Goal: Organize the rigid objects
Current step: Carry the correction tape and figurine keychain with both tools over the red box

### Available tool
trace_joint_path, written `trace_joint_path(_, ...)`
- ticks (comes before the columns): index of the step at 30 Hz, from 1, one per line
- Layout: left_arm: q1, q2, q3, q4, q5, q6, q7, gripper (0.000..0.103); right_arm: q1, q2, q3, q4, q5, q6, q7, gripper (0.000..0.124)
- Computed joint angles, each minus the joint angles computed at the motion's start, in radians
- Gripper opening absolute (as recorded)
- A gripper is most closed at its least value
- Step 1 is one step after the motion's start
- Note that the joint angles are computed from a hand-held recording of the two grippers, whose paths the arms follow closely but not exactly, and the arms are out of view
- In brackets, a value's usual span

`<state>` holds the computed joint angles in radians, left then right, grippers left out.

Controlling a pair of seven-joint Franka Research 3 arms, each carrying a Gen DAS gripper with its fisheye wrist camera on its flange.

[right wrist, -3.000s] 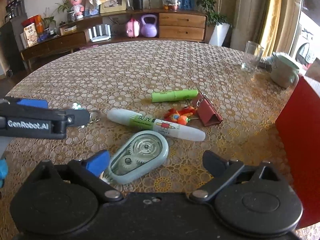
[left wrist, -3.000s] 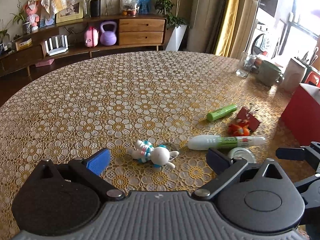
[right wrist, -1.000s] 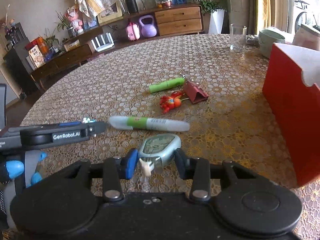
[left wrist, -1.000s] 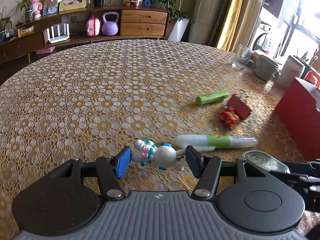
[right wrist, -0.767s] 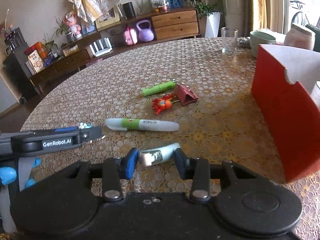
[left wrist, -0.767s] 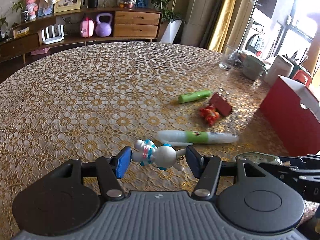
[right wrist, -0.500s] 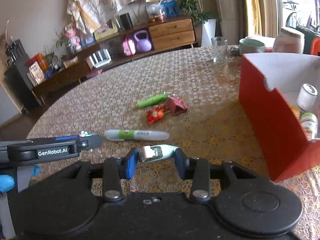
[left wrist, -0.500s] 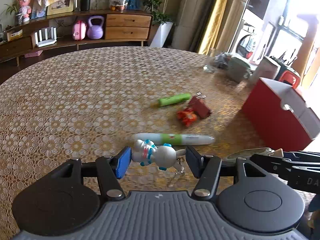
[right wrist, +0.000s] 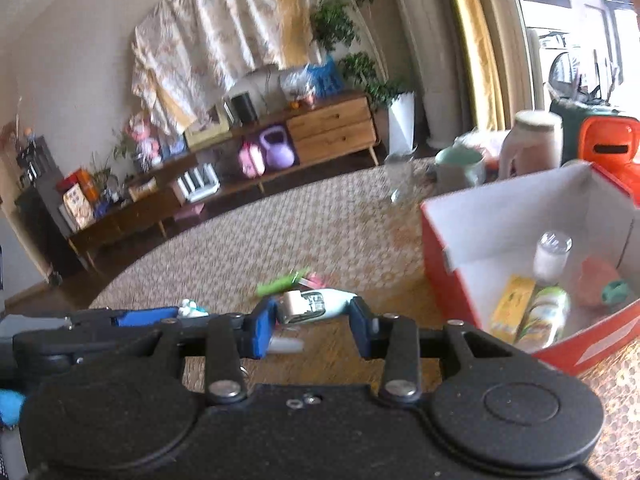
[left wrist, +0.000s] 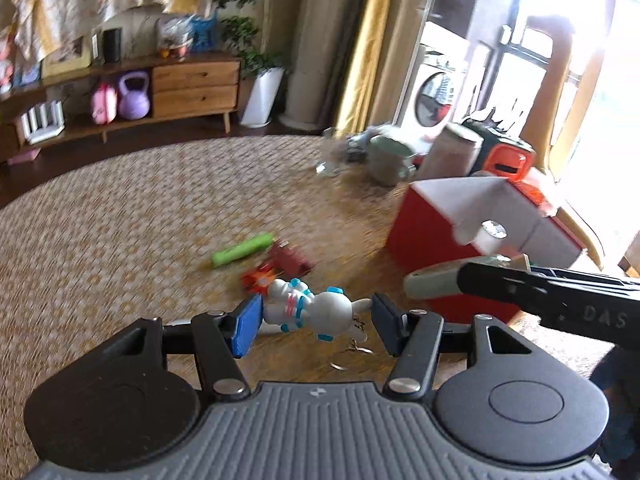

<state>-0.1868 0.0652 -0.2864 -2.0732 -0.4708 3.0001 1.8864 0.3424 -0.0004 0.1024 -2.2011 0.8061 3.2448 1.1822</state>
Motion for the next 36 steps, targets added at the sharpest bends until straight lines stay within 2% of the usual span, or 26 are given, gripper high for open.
trace_joint_path(4,-0.032,0.012,0.007,0.043,0.135,-0.009,-0.117,0.059,0.01,-0.011,-0.014,0.048,0.3,0.008,-0.289,0.039)
trace_joint_path(8,-0.054,0.046,-0.002,0.11,0.237,-0.026,-0.196,0.059,0.005,-0.023,-0.037,0.067,0.432,0.006,-0.434,0.039)
trace_joint_path(10,-0.065,0.073,-0.008,0.149,0.293,-0.038,-0.238,0.059,-0.009,-0.032,-0.047,0.06,0.406,-0.006,-0.405,0.039)
trace_joint_path(14,-0.103,0.134,-0.007,0.232,0.423,-0.074,-0.342,0.059,-0.02,-0.051,-0.078,0.053,0.467,-0.006,-0.48,0.039)
trace_joint_path(18,-0.119,0.198,-0.032,0.321,0.476,-0.122,-0.38,0.059,-0.042,-0.058,-0.101,0.039,0.452,-0.009,-0.465,0.039)
trace_joint_path(26,-0.181,0.328,-0.038,0.514,0.573,-0.207,-0.432,0.059,-0.102,-0.059,-0.13,0.009,0.314,-0.023,-0.349,0.039)
trace_joint_path(28,-0.202,0.366,-0.031,0.574,0.598,-0.234,-0.442,0.059,-0.116,-0.054,-0.137,0.005,0.278,-0.024,-0.319,0.039)
trace_joint_path(33,-0.248,0.467,-0.02,0.729,0.633,-0.314,-0.45,0.059,-0.148,-0.039,-0.161,0.011,0.28,-0.047,-0.344,0.039)
trace_joint_path(36,-0.302,0.548,0.02,0.848,0.685,-0.365,-0.477,0.059,-0.178,-0.013,-0.158,0.031,0.296,-0.068,-0.37,0.039)
